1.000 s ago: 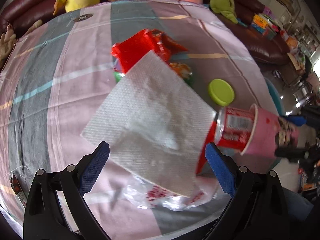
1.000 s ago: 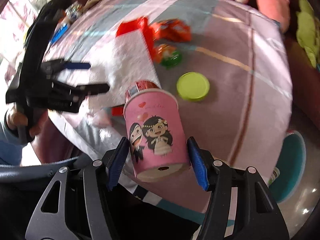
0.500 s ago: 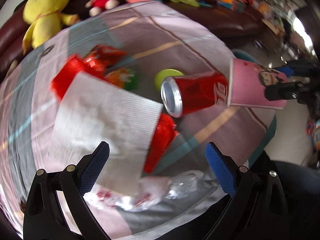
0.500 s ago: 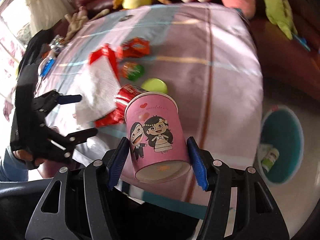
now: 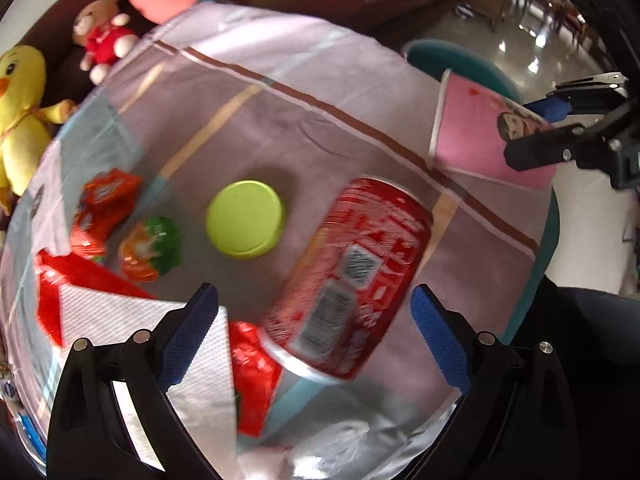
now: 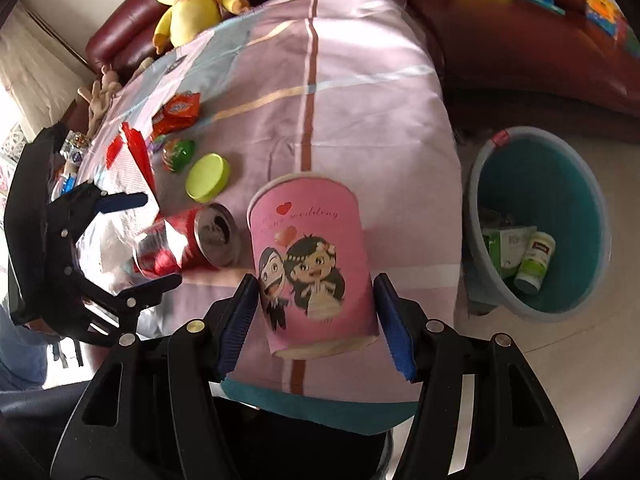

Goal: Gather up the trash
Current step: 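Grasp the red Coca-Cola can with the left gripper while the right holds the pink cup, then carry the can and cup over the teal bucket and open both grippers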

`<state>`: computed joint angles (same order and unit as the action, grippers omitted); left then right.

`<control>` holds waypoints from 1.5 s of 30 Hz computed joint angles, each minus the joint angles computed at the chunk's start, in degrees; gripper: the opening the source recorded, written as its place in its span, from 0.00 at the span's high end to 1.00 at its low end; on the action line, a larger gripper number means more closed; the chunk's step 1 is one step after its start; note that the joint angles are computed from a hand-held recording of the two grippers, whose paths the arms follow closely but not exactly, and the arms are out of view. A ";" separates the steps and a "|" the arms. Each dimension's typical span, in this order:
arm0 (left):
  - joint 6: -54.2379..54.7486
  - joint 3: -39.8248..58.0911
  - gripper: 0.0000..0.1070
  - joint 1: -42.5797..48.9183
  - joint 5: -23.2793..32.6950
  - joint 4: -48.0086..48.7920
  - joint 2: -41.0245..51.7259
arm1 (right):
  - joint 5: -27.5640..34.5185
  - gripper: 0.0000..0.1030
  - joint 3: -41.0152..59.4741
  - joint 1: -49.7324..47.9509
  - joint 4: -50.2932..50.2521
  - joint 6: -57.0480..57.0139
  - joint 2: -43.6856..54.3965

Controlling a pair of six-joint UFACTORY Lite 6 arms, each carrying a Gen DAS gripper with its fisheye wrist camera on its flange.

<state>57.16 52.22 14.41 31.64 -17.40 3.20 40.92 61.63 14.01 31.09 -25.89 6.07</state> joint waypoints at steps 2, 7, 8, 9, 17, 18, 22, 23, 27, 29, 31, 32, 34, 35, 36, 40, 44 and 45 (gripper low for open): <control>2.06 0.35 0.13 -0.30 1.05 -2.52 1.53 | -0.36 0.45 -1.14 0.15 -0.62 -0.36 0.58; 6.44 0.30 0.36 0.34 2.47 -8.05 2.16 | 0.59 0.43 -0.56 -0.52 1.58 -3.10 3.64; 6.54 0.24 0.36 0.47 2.89 -8.22 2.06 | 0.72 0.42 0.52 -0.04 0.72 -2.57 4.44; 5.91 0.54 0.36 0.51 3.33 -7.93 2.41 | 0.92 0.40 1.60 0.17 0.55 -2.51 5.31; -2.46 3.66 0.32 -2.99 0.79 -3.74 6.57 | 2.65 0.34 8.15 0.79 3.09 -2.51 12.98; -3.15 3.93 0.32 -3.47 0.20 -3.58 7.33 | 2.46 0.42 7.83 0.82 3.93 -3.01 13.26; -2.10 2.94 0.40 -3.65 -1.19 -5.97 7.08 | 1.53 0.45 5.61 0.10 6.81 -4.85 11.41; -2.57 2.32 0.40 -3.92 -1.65 -5.99 6.27 | 1.91 0.45 5.29 -0.86 7.77 -5.42 10.86; -4.65 2.36 0.42 -2.82 0.26 -7.58 4.05 | 3.12 0.45 4.91 -5.17 9.58 -6.55 8.91; -5.08 2.28 0.42 -2.52 1.10 -7.88 2.77 | 3.61 0.45 4.30 -7.69 10.42 -7.53 7.52; -6.94 3.71 0.42 -2.95 2.48 -7.39 2.76 | 4.44 0.45 4.09 -10.32 11.21 -8.49 6.74; -9.06 4.51 0.42 -3.90 2.55 -6.24 2.85 | 4.68 0.45 4.17 -11.36 11.57 -8.69 6.49; -12.56 5.97 0.42 -6.10 2.32 -4.32 3.18 | 5.47 0.45 4.74 -14.31 12.10 -9.69 6.12; -13.85 6.53 0.42 -7.20 2.34 -3.87 3.12 | 5.82 0.45 5.02 -15.96 12.21 -10.17 5.84; -14.99 7.59 0.42 -8.60 2.68 -3.89 3.38 | 6.15 0.45 5.21 -17.71 12.21 -10.51 5.38; -20.48 13.19 0.42 -14.83 3.38 -3.28 6.52 | 8.23 0.45 7.02 -27.62 12.78 -12.27 4.81; -26.04 20.66 0.42 -21.77 4.15 -1.95 11.56 | 9.59 0.45 10.06 -34.95 12.60 -12.69 6.30; -27.78 23.56 0.42 -23.79 4.67 -1.16 13.68 | 9.85 0.45 10.98 -36.70 12.42 -12.73 6.95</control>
